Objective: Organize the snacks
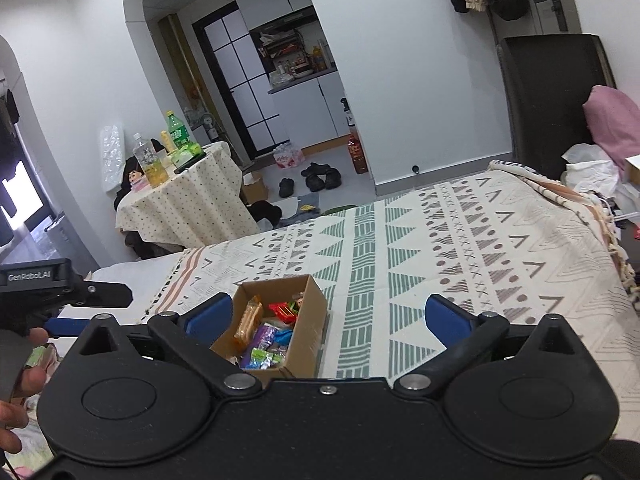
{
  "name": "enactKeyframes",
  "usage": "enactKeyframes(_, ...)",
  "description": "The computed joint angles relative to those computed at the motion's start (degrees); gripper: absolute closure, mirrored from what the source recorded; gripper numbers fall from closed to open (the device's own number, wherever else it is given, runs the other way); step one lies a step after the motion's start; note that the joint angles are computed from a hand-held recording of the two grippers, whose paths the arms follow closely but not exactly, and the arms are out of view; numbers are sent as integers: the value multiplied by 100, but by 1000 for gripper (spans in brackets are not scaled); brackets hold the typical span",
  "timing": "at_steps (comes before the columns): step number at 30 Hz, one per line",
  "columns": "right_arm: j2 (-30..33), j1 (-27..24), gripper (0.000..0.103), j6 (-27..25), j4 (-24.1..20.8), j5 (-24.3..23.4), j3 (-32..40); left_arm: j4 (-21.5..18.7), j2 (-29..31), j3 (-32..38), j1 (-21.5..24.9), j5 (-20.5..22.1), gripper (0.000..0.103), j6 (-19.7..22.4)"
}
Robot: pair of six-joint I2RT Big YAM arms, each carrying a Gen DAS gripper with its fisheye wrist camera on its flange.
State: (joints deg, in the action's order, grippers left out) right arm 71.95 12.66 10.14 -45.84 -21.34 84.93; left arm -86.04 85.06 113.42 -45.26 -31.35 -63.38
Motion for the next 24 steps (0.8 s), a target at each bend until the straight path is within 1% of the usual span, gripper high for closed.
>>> enactKeyframes(2, -112, -16, 0, -69, -70, -9, -66, -4, -79, -74, -100, -61, 0, 20)
enactKeyframes(6, -280, -26, 0, -224, -261, 79, -128, -40, -232, -212, -302, -174, 0, -97)
enactKeyframes(15, -616, 54, 0, -529, -605, 338, -232, -471, -304, -198, -817, -656, 0, -225)
enactKeyframes(18, -758, 69, 0, -525, -664, 354, -309, -616, -301, -204, -961, -792, 0, -302)
enactKeyframes(21, -839, 75, 0, -458, -759, 280, -334, -658, -344, -301, -1077, -871, 0, -370)
enactKeyframes(24, -942, 116, 0, -519, -787, 333, -395, -748, -355, -355, -1207, -987, 0, -487)
